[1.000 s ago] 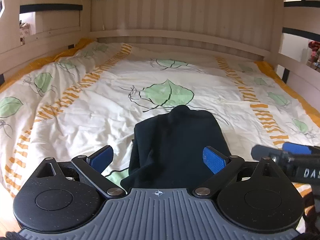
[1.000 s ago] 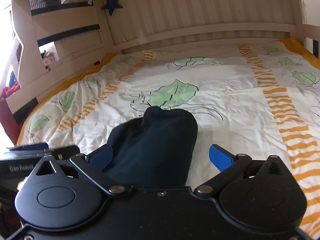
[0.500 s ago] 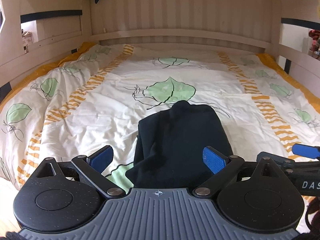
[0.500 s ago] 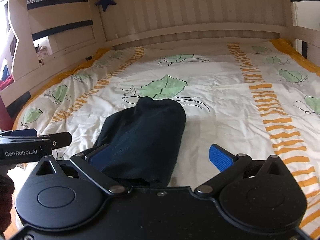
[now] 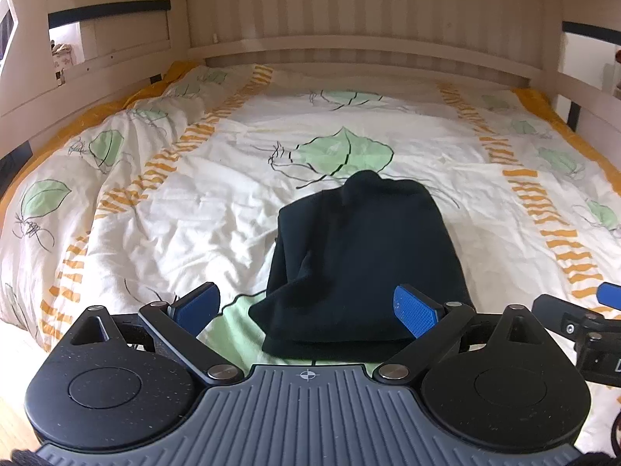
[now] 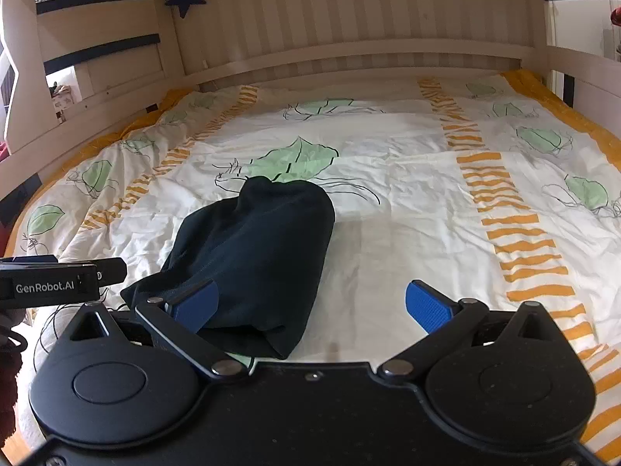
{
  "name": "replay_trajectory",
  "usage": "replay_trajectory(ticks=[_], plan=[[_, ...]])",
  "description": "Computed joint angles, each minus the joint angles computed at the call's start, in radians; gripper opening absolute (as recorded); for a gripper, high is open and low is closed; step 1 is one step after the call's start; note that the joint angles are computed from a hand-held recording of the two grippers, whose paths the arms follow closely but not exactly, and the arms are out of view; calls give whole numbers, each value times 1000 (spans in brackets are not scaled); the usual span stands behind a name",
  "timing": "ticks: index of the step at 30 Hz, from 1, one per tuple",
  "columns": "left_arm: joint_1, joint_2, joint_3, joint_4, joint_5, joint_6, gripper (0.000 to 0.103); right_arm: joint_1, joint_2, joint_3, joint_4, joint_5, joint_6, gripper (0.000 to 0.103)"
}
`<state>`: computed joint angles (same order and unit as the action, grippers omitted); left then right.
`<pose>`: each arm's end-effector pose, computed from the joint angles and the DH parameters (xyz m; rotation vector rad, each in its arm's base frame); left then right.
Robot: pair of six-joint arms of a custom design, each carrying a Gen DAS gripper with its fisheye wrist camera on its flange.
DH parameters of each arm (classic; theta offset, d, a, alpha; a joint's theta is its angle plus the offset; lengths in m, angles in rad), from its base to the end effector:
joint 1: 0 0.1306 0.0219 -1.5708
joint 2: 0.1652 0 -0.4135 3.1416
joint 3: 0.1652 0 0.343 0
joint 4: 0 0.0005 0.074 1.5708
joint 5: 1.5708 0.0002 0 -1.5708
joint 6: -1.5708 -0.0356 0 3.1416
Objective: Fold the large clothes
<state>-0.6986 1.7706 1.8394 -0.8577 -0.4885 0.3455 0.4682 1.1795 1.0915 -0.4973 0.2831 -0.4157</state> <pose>0.4590 -0.3644 0.4655 0.1666 2.2419 0.0235 0.3268 0.1536 0.4435 0.1071 2.1348 0.2149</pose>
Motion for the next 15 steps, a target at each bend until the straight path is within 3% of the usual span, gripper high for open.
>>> replay_trajectory(ticks=[15], plan=[[4,11,14,-60,9,30,97,-10,-3,-10,-20,-20,-8,102]])
